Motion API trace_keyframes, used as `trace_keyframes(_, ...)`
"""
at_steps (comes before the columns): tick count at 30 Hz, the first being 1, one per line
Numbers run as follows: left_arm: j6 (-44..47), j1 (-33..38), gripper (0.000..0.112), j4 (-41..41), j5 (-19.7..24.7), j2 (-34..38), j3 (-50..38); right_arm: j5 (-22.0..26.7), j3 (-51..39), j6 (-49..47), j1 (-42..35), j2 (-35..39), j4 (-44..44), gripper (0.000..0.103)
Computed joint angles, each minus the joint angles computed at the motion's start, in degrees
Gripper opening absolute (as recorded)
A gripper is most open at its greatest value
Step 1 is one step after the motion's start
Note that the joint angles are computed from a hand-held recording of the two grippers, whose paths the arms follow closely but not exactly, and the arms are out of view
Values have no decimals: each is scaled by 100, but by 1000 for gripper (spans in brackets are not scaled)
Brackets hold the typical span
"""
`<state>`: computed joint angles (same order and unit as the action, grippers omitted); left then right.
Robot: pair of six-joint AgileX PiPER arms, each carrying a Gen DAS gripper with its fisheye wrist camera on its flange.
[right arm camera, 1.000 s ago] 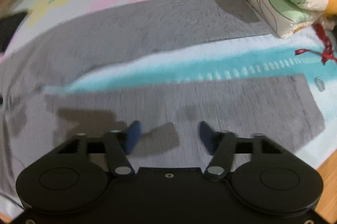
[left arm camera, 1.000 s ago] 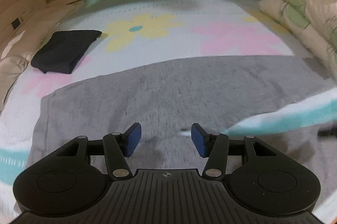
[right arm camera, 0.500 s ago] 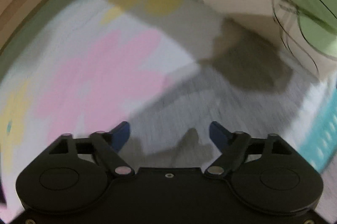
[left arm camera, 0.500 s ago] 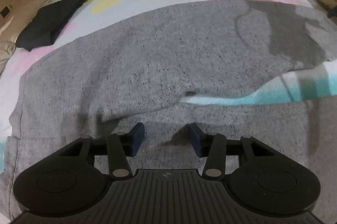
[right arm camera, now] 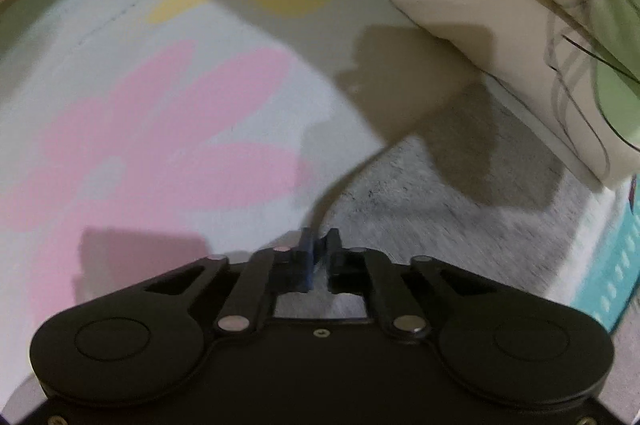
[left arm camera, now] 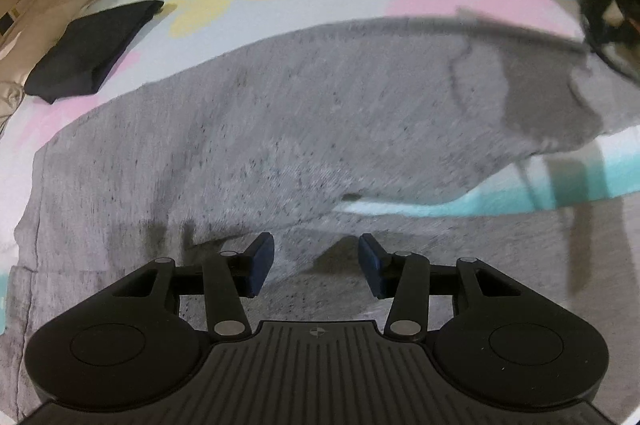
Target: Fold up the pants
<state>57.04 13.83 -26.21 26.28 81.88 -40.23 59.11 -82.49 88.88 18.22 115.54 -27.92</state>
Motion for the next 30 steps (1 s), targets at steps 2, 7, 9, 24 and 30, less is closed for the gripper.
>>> trace_keyframes(2,384,176,45,-393,334,-124,-71,-270,634,145,128,-550,-25,5)
trace_keyframes(7,646,601,45,-1108,1357,-63,-713,-659,2122,658,720,-1866,8,5)
trace_keyframes(9,442,605,45,-1241,1594,169,-1136,-790,2576,943,961,-2197,18,5)
trace_keyframes(24,-2549,-215,45,-657,1336,3003,-3715,-1670,3333,1108,892,-2283,28,5)
trace_keyframes(30,-3313,-481,45,-288,1266,3614,-4308,-1978,3477,1008,719,-2249,8,6)
